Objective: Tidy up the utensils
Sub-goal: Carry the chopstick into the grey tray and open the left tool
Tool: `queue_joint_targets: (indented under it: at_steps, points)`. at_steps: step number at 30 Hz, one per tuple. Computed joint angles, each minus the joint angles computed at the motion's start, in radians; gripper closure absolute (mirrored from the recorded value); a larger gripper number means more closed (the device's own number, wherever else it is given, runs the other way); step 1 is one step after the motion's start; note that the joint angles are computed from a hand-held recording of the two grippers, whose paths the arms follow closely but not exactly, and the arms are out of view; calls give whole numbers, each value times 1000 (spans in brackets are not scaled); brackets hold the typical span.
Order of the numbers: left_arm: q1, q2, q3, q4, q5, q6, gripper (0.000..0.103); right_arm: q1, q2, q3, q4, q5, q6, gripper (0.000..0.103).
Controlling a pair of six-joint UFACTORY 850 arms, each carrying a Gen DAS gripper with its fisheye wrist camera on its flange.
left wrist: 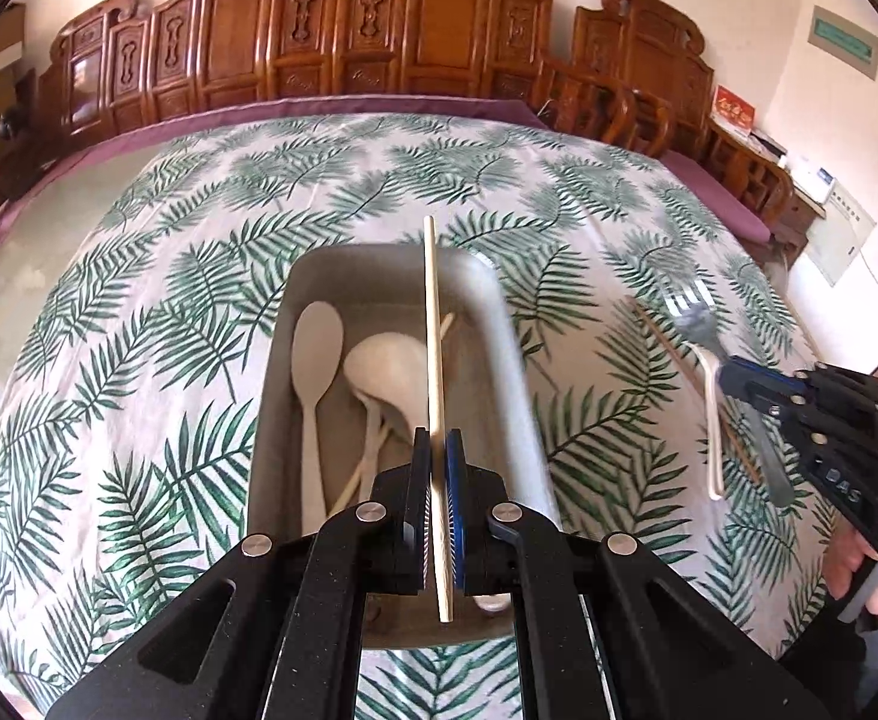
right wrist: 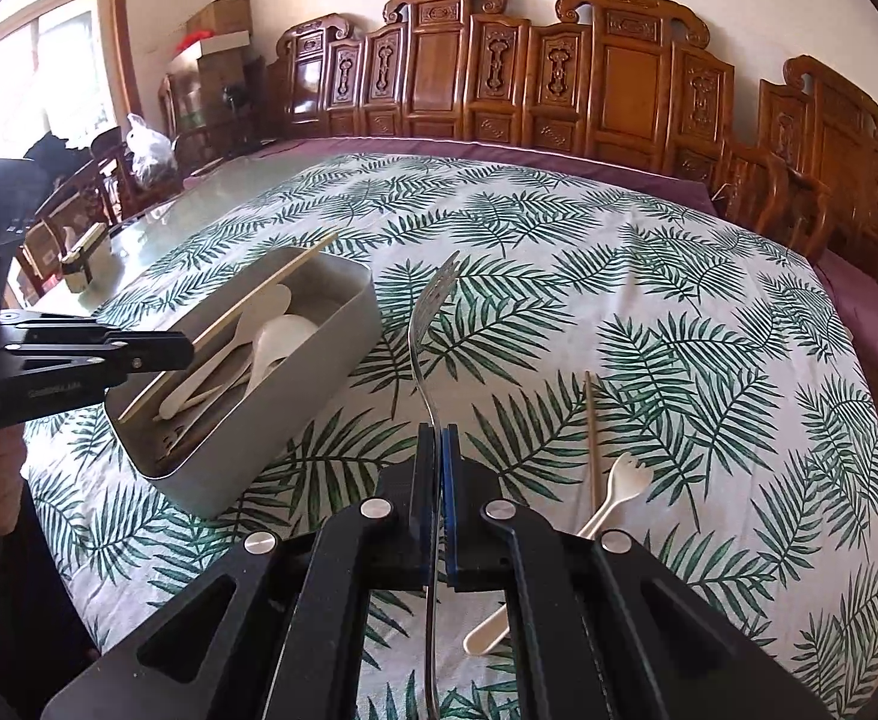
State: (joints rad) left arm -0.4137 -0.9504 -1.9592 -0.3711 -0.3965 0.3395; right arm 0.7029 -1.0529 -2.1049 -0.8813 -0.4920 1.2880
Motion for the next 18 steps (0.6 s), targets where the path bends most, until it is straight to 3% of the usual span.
queue_joint_targets:
  at_steps: [13, 18]
  points:
    - [5, -71, -87, 157, -84, -135, 99, -2, -14, -20, 35, 14, -26, 99]
    - [9, -62, -76, 155, -68, -139, 98, -1, -15, -20, 50, 28, -27, 99]
